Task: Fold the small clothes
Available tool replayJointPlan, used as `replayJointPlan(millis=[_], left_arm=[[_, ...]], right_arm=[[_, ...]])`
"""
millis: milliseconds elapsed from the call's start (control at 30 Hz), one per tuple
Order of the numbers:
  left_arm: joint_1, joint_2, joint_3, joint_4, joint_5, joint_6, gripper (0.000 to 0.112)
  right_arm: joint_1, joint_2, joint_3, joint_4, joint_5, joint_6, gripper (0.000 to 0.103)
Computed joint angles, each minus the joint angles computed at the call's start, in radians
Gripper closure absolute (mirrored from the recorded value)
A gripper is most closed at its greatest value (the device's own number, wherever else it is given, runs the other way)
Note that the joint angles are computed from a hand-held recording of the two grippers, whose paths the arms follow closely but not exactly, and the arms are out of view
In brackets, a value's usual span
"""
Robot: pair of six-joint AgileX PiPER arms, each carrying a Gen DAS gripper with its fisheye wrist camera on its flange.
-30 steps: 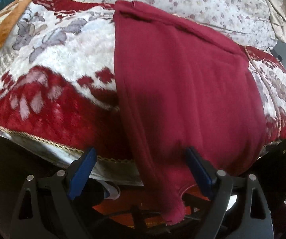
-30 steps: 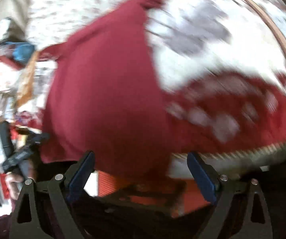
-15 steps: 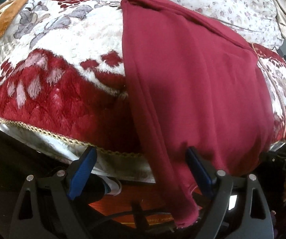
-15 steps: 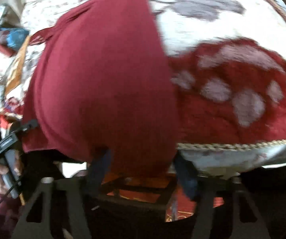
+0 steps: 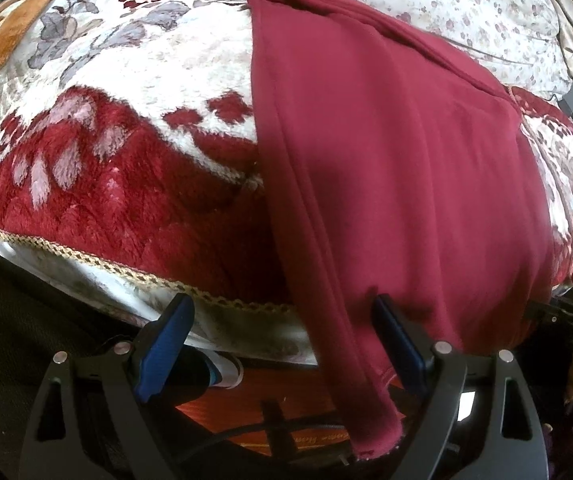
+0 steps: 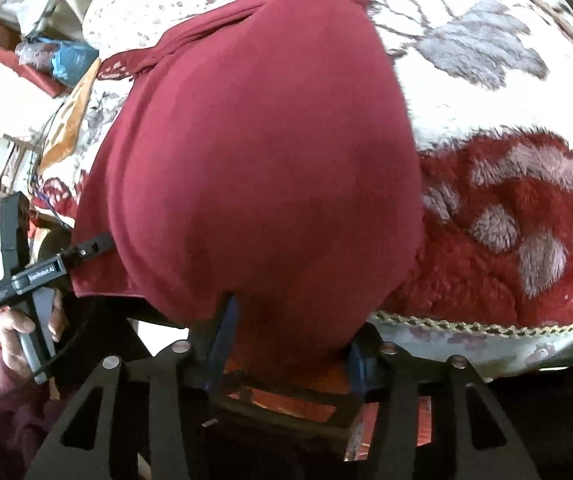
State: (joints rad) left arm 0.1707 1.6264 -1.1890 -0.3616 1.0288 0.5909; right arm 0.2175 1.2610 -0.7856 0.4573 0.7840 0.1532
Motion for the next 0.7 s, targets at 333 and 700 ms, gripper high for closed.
replayJointPlan(millis=[333, 700], left_arm=[[-0.003, 0.003, -0.005, 0.009, -0.001, -0.006, 0.023], [-0.01, -0.004, 0.013, 0.007, -0.009, 0.014, 0.026]], right_arm=[[-0.004, -0.013, 0.003, -0.036, 0.015, -0.005, 0.054], [0.004, -0.006, -0.016, -0.09, 0.031, 0.008, 0.083]])
